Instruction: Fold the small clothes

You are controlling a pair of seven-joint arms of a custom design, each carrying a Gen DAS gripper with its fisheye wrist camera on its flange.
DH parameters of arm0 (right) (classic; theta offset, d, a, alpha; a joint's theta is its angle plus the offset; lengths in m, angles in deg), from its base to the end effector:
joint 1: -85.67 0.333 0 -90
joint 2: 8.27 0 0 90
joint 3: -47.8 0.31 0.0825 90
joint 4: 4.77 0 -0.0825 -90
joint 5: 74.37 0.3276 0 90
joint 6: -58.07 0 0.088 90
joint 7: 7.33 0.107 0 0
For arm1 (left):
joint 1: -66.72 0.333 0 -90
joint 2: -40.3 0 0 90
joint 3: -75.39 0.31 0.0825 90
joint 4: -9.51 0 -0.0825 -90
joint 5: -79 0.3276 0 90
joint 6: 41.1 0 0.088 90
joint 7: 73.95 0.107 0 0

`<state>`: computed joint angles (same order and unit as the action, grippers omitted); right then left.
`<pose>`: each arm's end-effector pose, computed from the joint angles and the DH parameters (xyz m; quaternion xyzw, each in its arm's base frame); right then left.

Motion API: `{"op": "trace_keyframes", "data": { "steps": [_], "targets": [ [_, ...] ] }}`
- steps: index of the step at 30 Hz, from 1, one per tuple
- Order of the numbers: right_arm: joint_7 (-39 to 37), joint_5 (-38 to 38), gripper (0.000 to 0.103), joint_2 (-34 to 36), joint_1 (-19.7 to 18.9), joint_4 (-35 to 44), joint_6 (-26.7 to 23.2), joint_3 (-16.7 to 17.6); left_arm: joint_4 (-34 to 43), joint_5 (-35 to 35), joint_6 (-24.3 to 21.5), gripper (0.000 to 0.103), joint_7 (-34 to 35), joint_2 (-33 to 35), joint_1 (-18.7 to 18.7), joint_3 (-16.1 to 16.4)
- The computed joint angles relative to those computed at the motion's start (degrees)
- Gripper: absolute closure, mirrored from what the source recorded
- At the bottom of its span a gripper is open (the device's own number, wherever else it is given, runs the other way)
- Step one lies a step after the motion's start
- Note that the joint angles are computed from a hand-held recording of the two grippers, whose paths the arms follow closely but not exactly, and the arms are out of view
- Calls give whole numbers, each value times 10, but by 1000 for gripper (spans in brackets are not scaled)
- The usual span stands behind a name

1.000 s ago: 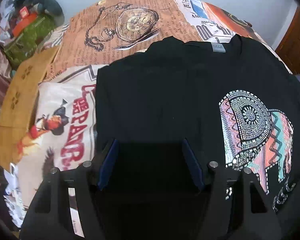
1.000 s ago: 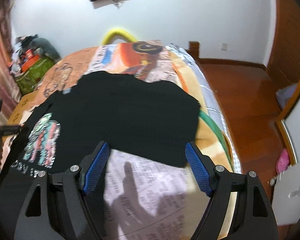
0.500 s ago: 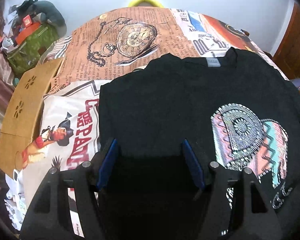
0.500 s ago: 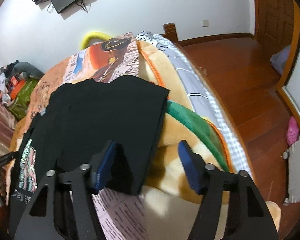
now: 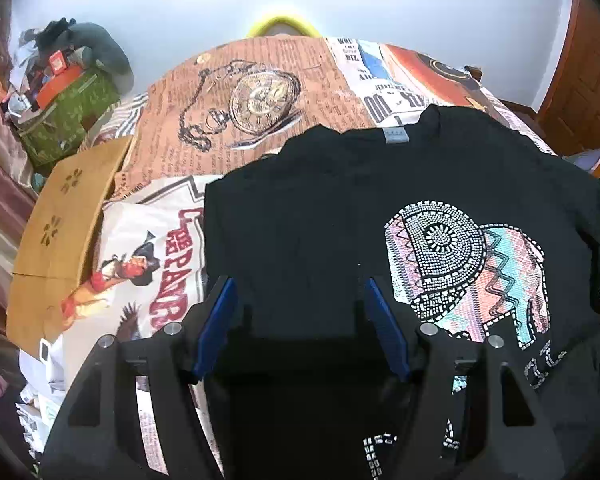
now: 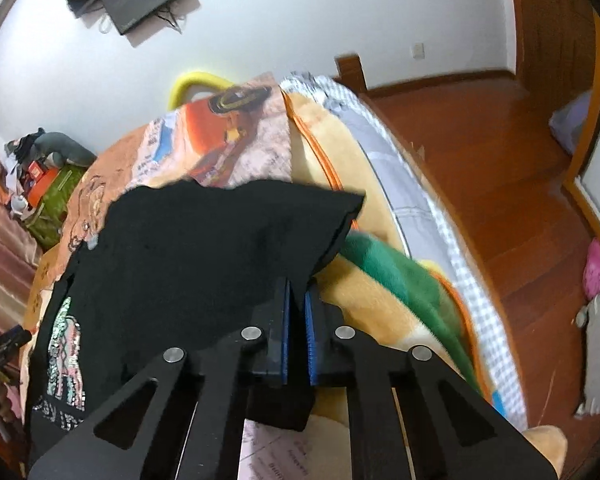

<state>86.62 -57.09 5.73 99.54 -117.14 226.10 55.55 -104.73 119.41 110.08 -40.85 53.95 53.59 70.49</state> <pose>0.5696 0.1982 0.4628 -0.6654 0.6520 -0.1058 0.3478 0.5491 -0.1930 0.4112 -0.7193 0.6319 -0.1623 0.2386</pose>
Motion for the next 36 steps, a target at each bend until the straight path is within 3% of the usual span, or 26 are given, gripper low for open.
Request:
{"op": "trace_keyframes", "data": {
  "steps": [2,7,14,19,22,25,31,36],
  "targets": [
    [4,-14,98,-9,8,4,6,-5,-6,9,2,37,-8,-10,-1,2],
    [-39,8,99,-8,9,61,-5,23,-29,18,15,37,-23,-35,7,-2],
    [-103,20,99,71,44,211,-66,57,-54,26,16,37,-37,-52,20,-8],
    [-109,-19,96,158,95,325,-150,52,-68,16,9,37,-39,-58,30,-11],
    [-123,-12,95,201,101,376,-211,62,-79,9,12,37,-42,-65,38,-10],
    [-124,0,81,220,103,410,-269,60,-85,8,14,37,-45,-69,45,-9],
    [-137,34,61,153,85,309,-186,45,-71,8,14,35,-42,-54,61,-1],
    [-74,-28,58,146,88,295,-190,-3,-16,-47,0,35,1,9,76,9]
  ]
}}
